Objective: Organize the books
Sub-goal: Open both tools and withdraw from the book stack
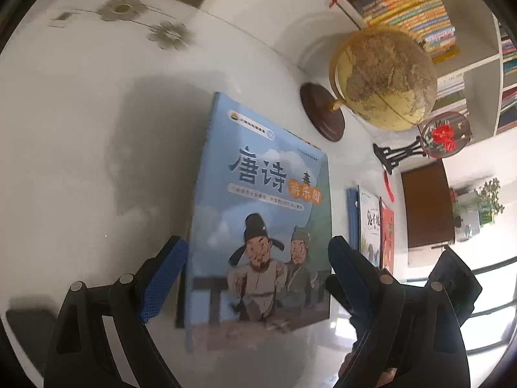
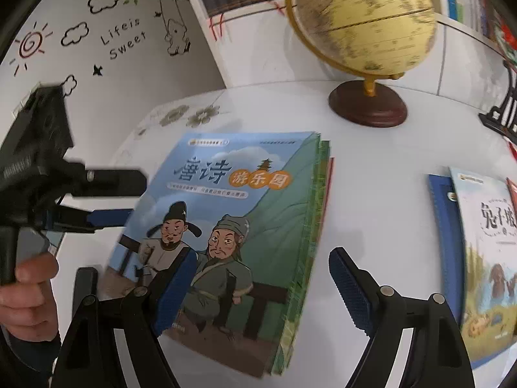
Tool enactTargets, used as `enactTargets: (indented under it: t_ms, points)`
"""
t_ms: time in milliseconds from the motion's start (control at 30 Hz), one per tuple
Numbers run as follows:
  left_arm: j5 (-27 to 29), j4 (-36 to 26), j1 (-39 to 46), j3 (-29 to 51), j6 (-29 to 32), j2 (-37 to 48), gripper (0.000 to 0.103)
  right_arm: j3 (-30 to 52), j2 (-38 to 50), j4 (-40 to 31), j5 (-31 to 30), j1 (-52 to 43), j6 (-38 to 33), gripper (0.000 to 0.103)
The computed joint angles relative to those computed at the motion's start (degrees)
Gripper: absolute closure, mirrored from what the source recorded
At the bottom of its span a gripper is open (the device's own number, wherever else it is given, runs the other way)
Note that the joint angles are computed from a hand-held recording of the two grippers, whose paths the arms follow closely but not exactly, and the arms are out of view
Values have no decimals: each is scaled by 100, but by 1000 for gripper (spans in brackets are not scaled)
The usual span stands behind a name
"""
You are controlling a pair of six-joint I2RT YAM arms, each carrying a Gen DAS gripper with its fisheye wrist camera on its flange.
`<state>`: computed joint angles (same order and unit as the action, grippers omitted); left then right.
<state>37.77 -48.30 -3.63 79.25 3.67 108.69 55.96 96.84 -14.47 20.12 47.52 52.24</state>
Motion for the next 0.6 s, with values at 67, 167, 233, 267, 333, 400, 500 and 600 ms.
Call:
enactTargets:
  t_ms: [67, 167, 233, 267, 333, 400, 500, 600]
  points:
    - [-108, 24, 108, -147, -15, -220, 15, -114, -203, -96, 58, 88, 111, 20]
    - [-400, 99, 53, -480, -53, -727, 15, -177, -458, -483, 201, 267, 316, 20]
    - [-740, 200, -216, -863, -178, -1275, 15, -232, -706, -846, 285, 427, 527, 20]
    - [-847, 245, -339, -1001, -240, -1455, 15, -252, -820, -1042, 276, 504, 660, 20]
    - [-1149, 314, -760, -1442, -429, -2070, 15, -340, -1074, -1385, 142, 615, 969, 20]
    - [-1407, 331, -1209, -1840, -549, -2679, 15, -515, -1465, -1717, 204, 808, 1314, 20]
    - [-2110, 382, -2353, -2366, -1089, -3562, 15, -746, -2139, -2424, 425, 1205, 1928, 20]
    - [-3054, 325, -3794, -2610, -2023, -4122, 15, -928, -2827, -3363, 673, 1747, 2786, 20]
